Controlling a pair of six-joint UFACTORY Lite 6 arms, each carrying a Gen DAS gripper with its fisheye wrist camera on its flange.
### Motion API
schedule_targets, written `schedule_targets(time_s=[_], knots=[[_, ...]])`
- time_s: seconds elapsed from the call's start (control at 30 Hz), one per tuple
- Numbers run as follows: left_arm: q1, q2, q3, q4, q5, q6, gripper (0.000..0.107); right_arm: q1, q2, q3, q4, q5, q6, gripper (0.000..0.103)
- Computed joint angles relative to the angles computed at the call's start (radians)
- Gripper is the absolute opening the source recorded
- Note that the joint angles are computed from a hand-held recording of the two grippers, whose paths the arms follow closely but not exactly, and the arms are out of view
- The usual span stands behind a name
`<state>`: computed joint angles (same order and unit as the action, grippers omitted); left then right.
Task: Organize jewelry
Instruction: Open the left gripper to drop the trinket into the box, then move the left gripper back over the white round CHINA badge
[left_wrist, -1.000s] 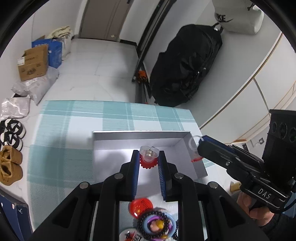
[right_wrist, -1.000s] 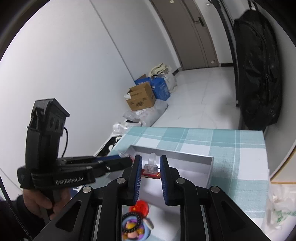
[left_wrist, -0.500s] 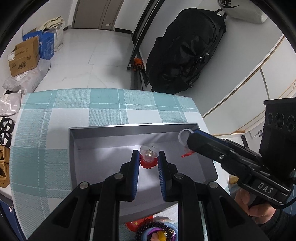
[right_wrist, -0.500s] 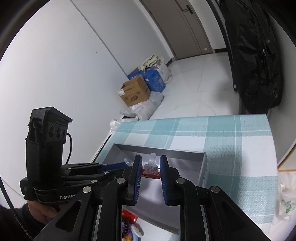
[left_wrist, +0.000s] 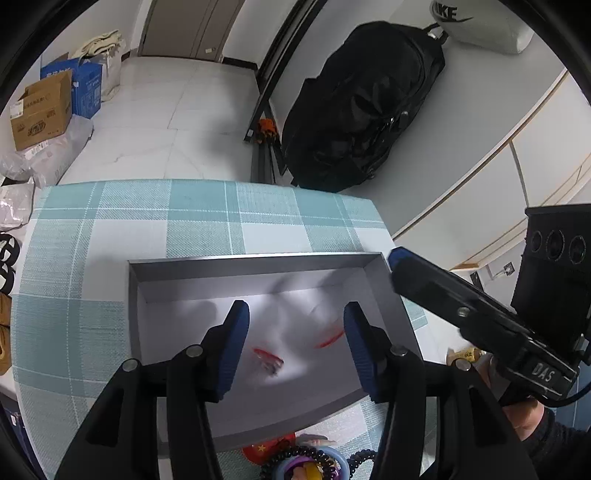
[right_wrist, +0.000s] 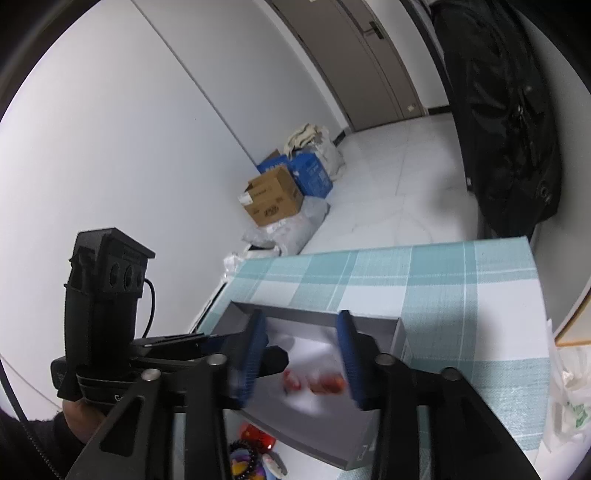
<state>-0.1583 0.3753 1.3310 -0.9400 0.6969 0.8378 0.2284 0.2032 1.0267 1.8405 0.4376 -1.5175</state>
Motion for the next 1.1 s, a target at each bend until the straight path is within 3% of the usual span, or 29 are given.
schedule_targets(time_s=[0.13,0.4,0.57,0.67,0.83,0.93,1.1], knots=[[0.009,-0.049,-0.051,-0.024,-0.053,0.026,0.053,0.001,-0.041,-0.038,0.067,-0.003,-0.063,0.063],[0.004,-0.16,-0.155,-0.023,-0.154,0.026,0.054,0.03,-0.141,-0.13,0.236,-0.054,-0.233,0.087],[0.022,-0.248,-0.248,-0.028,-0.184,0.022,0.055,0.069,-0.203,-0.183,0.329,-0.095,-0.332,0.096],[0.03,-0.306,-0.303,-0.01,-0.195,0.004,0.057,0.115,-0.258,-0.225,0.483,-0.145,-0.491,0.102],[0.044,-0.41,-0.392,0.011,-0.215,-0.002,0.058,0.162,-0.318,-0.271,0.607,-0.199,-0.617,0.103],[0.07,-0.465,-0.447,0.012,-0.215,0.0,0.068,0.192,-0.35,-0.296,0.676,-0.229,-0.683,0.103],[0.107,-0.527,-0.554,0.034,-0.207,0.016,0.069,0.235,-0.395,-0.335,0.836,-0.261,-0.839,0.103]])
